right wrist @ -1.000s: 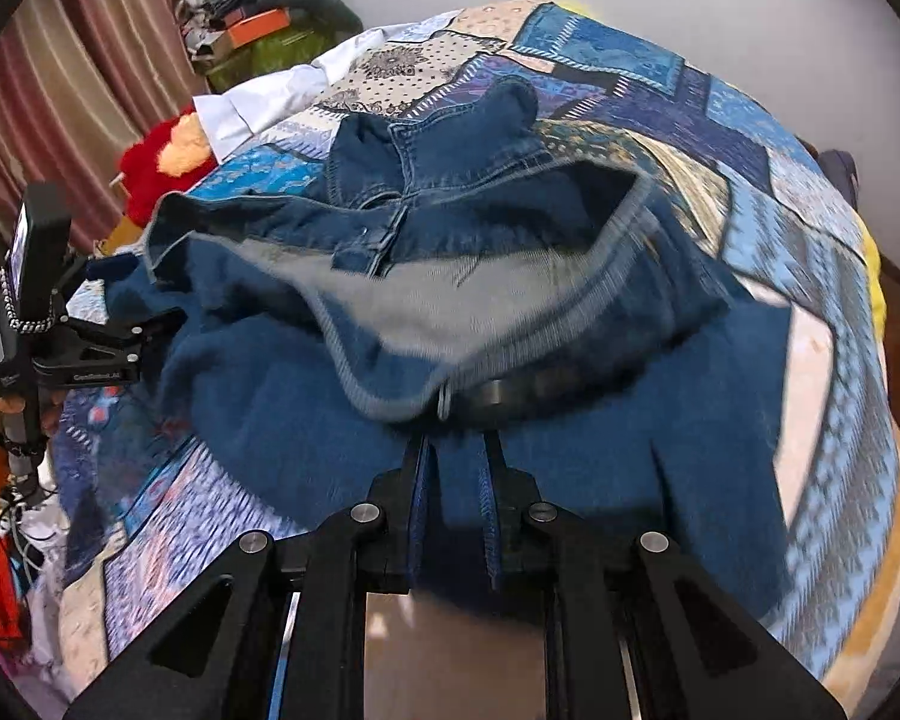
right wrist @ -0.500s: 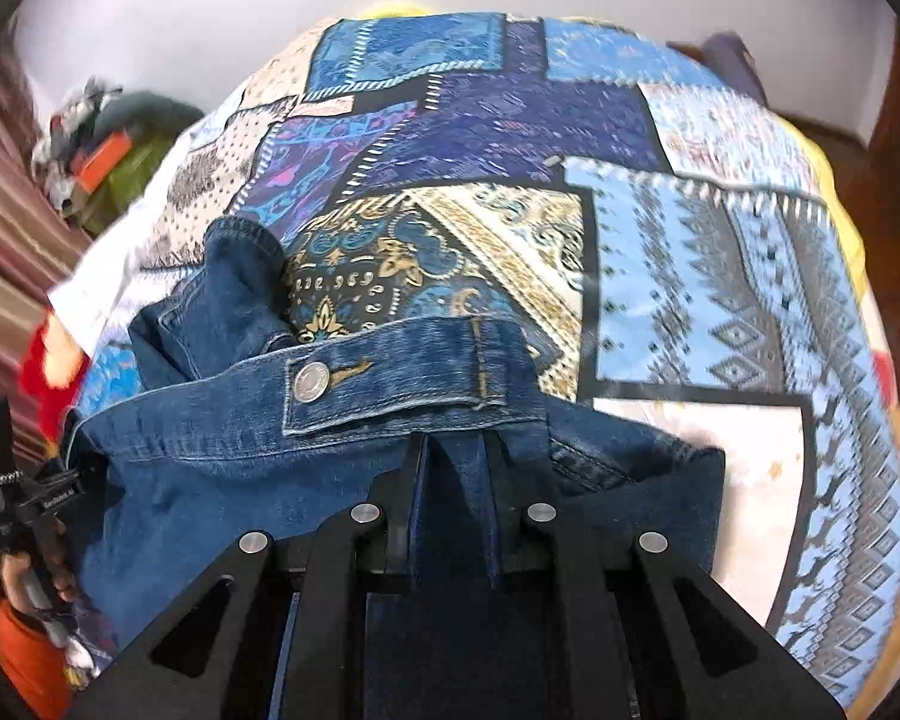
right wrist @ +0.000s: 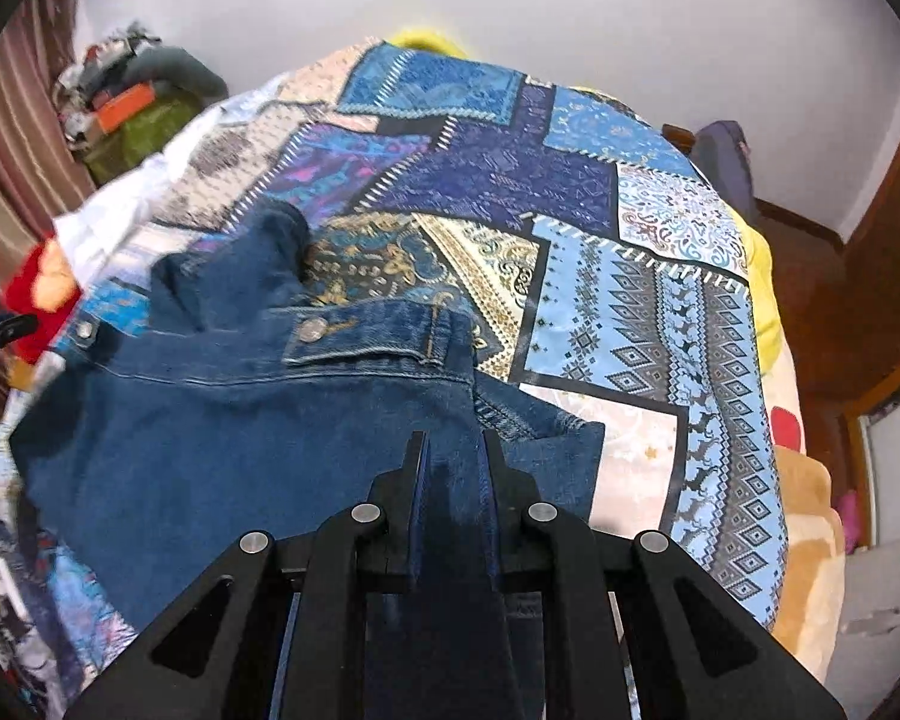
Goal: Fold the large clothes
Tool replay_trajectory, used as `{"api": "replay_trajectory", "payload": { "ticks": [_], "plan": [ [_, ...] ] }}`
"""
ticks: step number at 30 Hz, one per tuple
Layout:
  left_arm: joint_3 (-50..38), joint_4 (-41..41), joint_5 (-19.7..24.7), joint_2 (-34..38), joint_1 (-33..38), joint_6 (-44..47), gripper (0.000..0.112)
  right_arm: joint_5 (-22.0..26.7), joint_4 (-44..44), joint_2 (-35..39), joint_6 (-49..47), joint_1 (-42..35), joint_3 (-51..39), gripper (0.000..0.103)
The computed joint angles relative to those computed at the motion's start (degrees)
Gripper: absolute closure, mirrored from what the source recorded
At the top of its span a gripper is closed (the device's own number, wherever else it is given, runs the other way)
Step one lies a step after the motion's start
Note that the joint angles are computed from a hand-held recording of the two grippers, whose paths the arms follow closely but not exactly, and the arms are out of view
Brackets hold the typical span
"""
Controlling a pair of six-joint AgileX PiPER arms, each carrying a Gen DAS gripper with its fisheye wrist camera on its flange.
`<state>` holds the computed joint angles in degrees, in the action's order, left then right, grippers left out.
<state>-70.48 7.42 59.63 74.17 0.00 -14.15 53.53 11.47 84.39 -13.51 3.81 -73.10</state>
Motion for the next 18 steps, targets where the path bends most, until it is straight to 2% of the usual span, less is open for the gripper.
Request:
{"api": "replay_trajectory", "payload": {
  "ticks": [2, 6, 8, 11, 12, 14, 15, 16, 17, 18],
  "plan": [
    [0.94, -0.08, 0.51, 1.23, 0.34, -0.09, 0.012, 0.78, -0.18, -0.24, -1.34, -0.42, -0.86, 0.092],
    [6.42, 1.74, -0.71, 4.09, -2.21, -1.22, 0.012, 2.12, -7.18, 2.96, 0.37, 2.93, -2.35, 0.092],
    [10.76, 7.94, -2.65, 6.37, -6.05, -6.38, 0.012, 3.65, -10.95, 7.22, 1.15, 4.77, -2.63, 0.092],
    [18.01, 19.61, -7.39, 4.51, -12.13, -16.04, 0.009, -0.82, -11.76, 7.01, -1.04, 5.16, 1.18, 0.092],
    [19.22, 20.7, -8.12, 3.68, -12.69, -17.48, 0.009, -0.58, -11.31, 6.9, -1.39, 4.83, 1.06, 0.09],
    [20.35, 19.69, -9.09, 2.26, -11.63, -18.14, 0.009, -1.19, -13.77, 6.29, -0.11, 5.18, 1.58, 0.073],
    [20.5, 18.99, -9.25, 1.8, -11.0, -17.76, 0.009, -3.04, -17.36, 5.41, 1.57, 6.11, 2.99, 0.053],
    [20.72, 18.71, -9.38, 1.4, -10.67, -17.48, 0.009, -4.96, -22.45, 4.38, 4.91, 7.22, 4.7, 0.027],
    [21.04, 18.71, -9.34, 0.83, -10.58, -17.14, 0.009, -6.95, -25.24, 3.38, 6.51, 6.98, 6.26, 0.018],
    [21.32, 18.66, -9.27, 0.29, -10.49, -16.86, 0.009, -7.69, -25.75, 2.9, 7.04, 6.38, 6.99, 0.014]
  ]
}}
